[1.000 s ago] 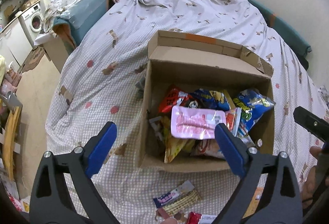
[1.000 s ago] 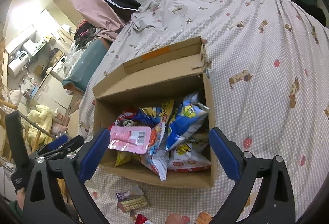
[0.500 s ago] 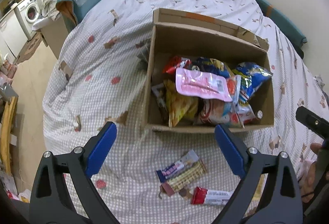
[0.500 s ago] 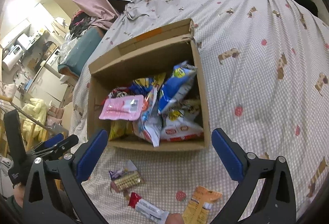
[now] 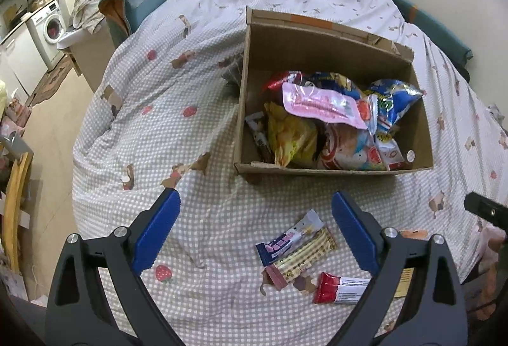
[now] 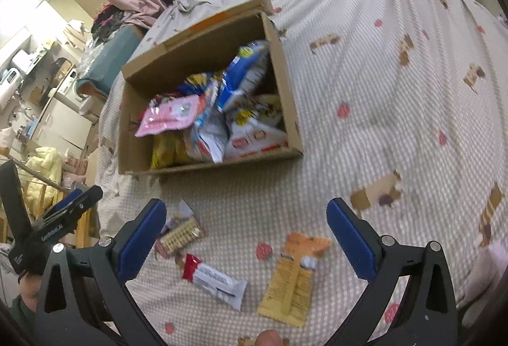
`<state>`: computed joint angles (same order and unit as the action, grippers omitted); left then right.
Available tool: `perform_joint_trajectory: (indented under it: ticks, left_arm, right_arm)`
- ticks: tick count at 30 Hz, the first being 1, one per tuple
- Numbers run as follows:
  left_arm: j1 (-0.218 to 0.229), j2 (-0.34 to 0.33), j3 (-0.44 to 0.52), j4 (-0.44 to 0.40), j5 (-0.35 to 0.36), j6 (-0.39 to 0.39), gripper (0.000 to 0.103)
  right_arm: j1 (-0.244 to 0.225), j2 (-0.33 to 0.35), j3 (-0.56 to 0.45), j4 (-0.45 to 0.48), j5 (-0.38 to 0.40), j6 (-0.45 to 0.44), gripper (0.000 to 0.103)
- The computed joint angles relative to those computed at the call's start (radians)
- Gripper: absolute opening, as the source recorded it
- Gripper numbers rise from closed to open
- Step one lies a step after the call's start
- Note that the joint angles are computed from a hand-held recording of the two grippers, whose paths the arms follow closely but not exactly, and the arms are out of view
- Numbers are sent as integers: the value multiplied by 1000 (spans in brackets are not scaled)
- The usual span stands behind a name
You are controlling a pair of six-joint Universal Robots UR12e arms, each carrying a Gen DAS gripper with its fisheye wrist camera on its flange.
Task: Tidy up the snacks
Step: 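Withdraw both open tools from the box toward the remaining bars, then grasp the orange-and-yellow bar with the right tool while the left tool grasps the blue-white bar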
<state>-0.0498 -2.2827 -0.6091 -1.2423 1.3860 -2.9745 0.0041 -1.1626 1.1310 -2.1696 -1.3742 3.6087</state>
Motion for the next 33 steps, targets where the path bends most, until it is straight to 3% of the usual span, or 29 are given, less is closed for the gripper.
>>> perform_joint_trajectory:
  ticks: [7,12,14,19,26,29,31,33]
  left_arm:
    - [-7,22,-52,45,-5,28,95]
    - [-2,10,-25,-11,-27,-16,95]
    - [0,12,-28,-11,-28,-28,95]
    - [3,8,-19,-29,-14,-45,95]
    - [10,-17,25,-84,10,-82,95]
    - [9,-32,52,-127,23,-69,95]
    - [5,-46,73,-168,31,-26,95]
    - [-4,-55,85,-195,49,25,95]
  right_arm:
    - [2,-13,27,55,-47,-9,103]
    - [-10,-6,26,157,-11,-12,101]
    - [-20,-3,28,193,43,-10,93]
    - [-16,27,-13,341,64,-41,73]
    - [19,105,-119,519,-19,-130,59]
    - [33,125,-149,549,-73,-174,45]
    - [39,128,-156,551,-107,-188,25]
    - [43,122,-151,527,-139,-183,19]
